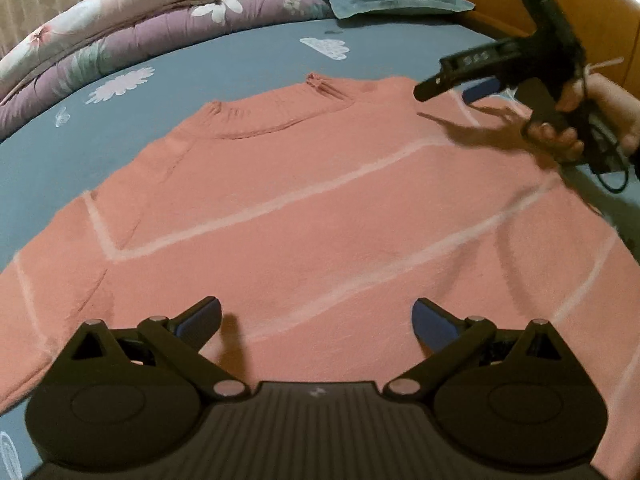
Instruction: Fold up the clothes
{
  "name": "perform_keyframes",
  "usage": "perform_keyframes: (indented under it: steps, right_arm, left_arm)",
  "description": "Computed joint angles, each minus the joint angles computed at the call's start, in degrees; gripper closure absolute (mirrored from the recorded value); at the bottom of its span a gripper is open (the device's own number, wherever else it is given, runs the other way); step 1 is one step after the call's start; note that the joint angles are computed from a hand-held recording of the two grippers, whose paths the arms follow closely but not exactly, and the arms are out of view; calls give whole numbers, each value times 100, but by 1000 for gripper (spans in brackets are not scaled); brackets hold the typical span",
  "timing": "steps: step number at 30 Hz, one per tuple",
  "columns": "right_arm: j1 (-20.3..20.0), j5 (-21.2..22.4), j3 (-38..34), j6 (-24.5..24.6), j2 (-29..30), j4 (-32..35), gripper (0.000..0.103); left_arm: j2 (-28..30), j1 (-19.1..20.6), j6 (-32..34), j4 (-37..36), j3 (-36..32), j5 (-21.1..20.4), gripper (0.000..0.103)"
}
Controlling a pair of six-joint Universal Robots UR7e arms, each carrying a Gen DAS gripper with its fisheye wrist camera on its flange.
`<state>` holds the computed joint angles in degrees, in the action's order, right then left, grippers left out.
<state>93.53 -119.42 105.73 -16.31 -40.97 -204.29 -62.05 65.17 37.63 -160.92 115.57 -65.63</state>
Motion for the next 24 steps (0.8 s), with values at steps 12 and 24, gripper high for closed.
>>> perform_keyframes:
  steps: [12,24]
  right_arm:
    - [148,-677,-1242,-12,618,723,0]
    - [609,770,240,-699,114,1309,0]
  left_arm:
    - [-76,246,-73,195,-104,-129,1]
    - [-115,497,1,685,-462,-369,1]
